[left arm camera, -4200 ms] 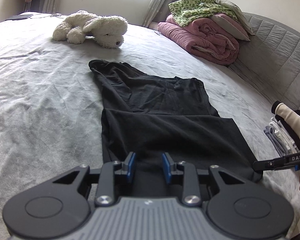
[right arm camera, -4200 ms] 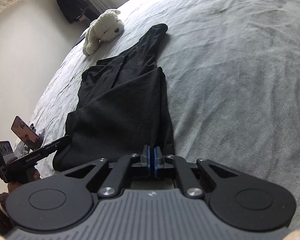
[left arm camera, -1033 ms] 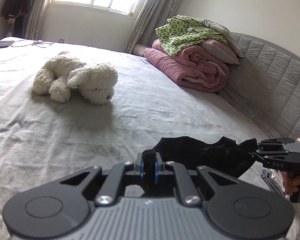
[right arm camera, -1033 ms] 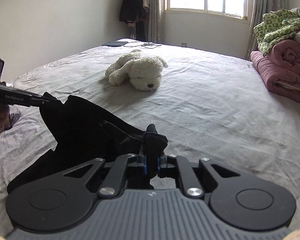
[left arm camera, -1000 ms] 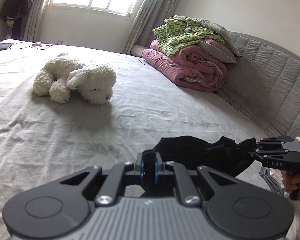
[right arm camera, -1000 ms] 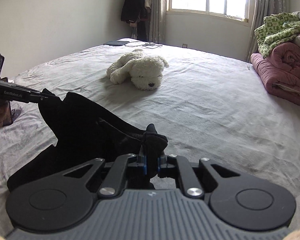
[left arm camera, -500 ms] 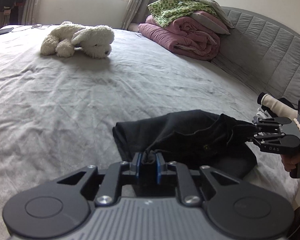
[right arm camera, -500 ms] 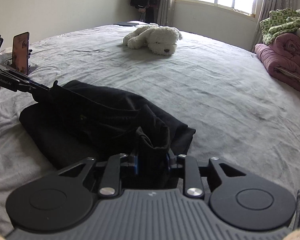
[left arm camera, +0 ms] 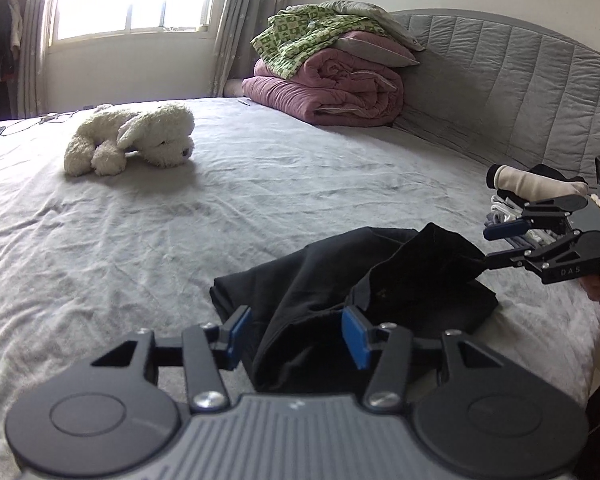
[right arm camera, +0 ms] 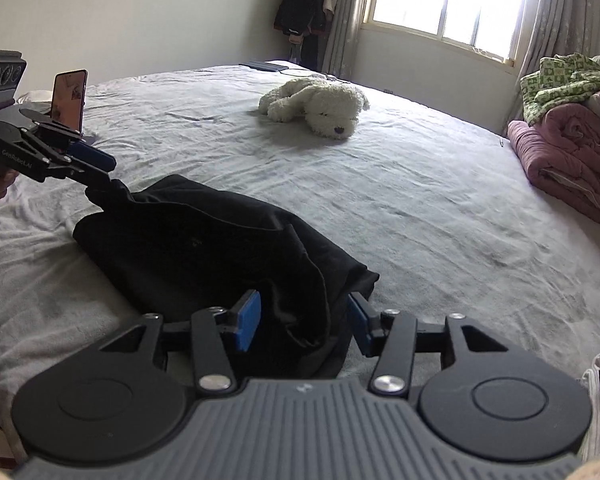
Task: Fold clothes
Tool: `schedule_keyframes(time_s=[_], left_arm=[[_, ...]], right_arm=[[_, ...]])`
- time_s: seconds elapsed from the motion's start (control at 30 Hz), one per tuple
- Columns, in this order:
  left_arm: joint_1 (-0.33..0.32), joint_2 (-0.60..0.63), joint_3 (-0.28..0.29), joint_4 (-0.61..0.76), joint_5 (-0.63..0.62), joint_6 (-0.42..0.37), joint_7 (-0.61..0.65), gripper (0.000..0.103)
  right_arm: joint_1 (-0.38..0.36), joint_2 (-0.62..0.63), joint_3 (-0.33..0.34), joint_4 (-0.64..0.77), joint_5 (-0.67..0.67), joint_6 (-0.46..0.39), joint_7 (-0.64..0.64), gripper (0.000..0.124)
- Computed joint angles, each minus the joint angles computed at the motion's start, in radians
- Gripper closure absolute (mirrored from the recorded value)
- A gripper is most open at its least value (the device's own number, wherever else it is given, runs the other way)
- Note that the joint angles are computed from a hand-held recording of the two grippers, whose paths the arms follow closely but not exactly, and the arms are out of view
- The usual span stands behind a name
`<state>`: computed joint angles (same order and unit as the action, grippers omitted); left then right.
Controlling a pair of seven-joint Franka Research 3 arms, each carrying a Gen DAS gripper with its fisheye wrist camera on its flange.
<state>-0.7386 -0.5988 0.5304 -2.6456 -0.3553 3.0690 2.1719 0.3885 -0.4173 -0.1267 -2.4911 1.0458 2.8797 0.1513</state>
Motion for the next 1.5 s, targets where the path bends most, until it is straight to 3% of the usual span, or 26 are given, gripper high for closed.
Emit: schedule_keyframes(time_s=[0.13,0.27,0.3,0.37,0.4,0.63,0.73,0.87,0.97,1.13,1.17,1.27,1.33,1.4,1.43,1.5], left_arm=[[-0.014,0.063,-0.017,0.009,0.026,0.054,0.012,0.055],[-0.101,0.079,0.045,0.008,0.066,0.108,0.021,0.071],[-0.115,0.080,0.057,0.008,0.080,0.112,0.019,0.075],[-0.134,0.078,0.076,0.001,0.108,0.123,0.013,0.090],[-0.138,0.073,0.081,-0.004,0.122,0.129,0.008,0.093],[-0.218,-0.063,0.189,-0.058,0.216,0.176,-0.012,0.096],[-0.213,-0.100,0.200,-0.071,0.268,0.110,-0.004,0.095],[-0.179,-0.100,0.171,-0.076,0.270,-0.004,0.055,0.094],[-0.146,-0.083,0.140,-0.073,0.252,-0.048,0.087,0.094],[-0.097,-0.077,0.099,-0.059,0.210,-0.115,0.132,0.093],[-0.085,-0.076,0.090,-0.051,0.203,-0.143,0.141,0.093],[-0.077,-0.080,0.107,0.014,0.165,-0.351,0.174,0.093],[-0.071,-0.082,0.110,0.035,0.132,-0.417,0.194,0.093],[-0.067,-0.089,0.111,0.042,0.092,-0.442,0.215,0.087],[-0.069,-0.098,0.110,0.037,0.065,-0.427,0.227,0.082],[-0.092,-0.114,0.122,0.035,0.001,-0.399,0.260,0.069]], right_arm=[[0.027,0.053,0.014,0.036,0.037,0.040,-0.019,0.072],[0.046,0.109,0.017,0.083,0.115,0.066,-0.067,0.072],[0.050,0.122,0.014,0.095,0.147,0.062,-0.089,0.078],[0.021,0.134,0.030,0.104,0.135,0.023,-0.067,0.104],[0.012,0.130,0.036,0.101,0.140,0.016,-0.074,0.111],[-0.016,0.017,0.019,0.046,0.250,-0.046,-0.258,0.117],[-0.044,-0.022,0.025,0.013,0.181,-0.102,-0.257,0.117],[-0.072,-0.045,0.037,-0.019,0.045,-0.153,-0.217,0.117],[-0.096,-0.020,0.078,-0.039,-0.113,-0.124,-0.167,0.117],[-0.078,-0.002,0.079,-0.069,-0.244,-0.051,-0.141,0.118],[-0.088,-0.003,0.077,-0.065,-0.277,-0.073,-0.106,0.118],[-0.116,-0.008,0.072,-0.045,-0.359,-0.145,-0.008,0.119],[-0.133,-0.009,0.069,-0.028,-0.404,-0.194,0.046,0.119],[-0.132,-0.012,0.038,0.007,-0.379,-0.271,0.102,0.119],[-0.134,-0.013,0.026,0.025,-0.364,-0.310,0.129,0.109],[-0.111,-0.035,0.006,0.019,-0.290,-0.302,0.103,0.098]])
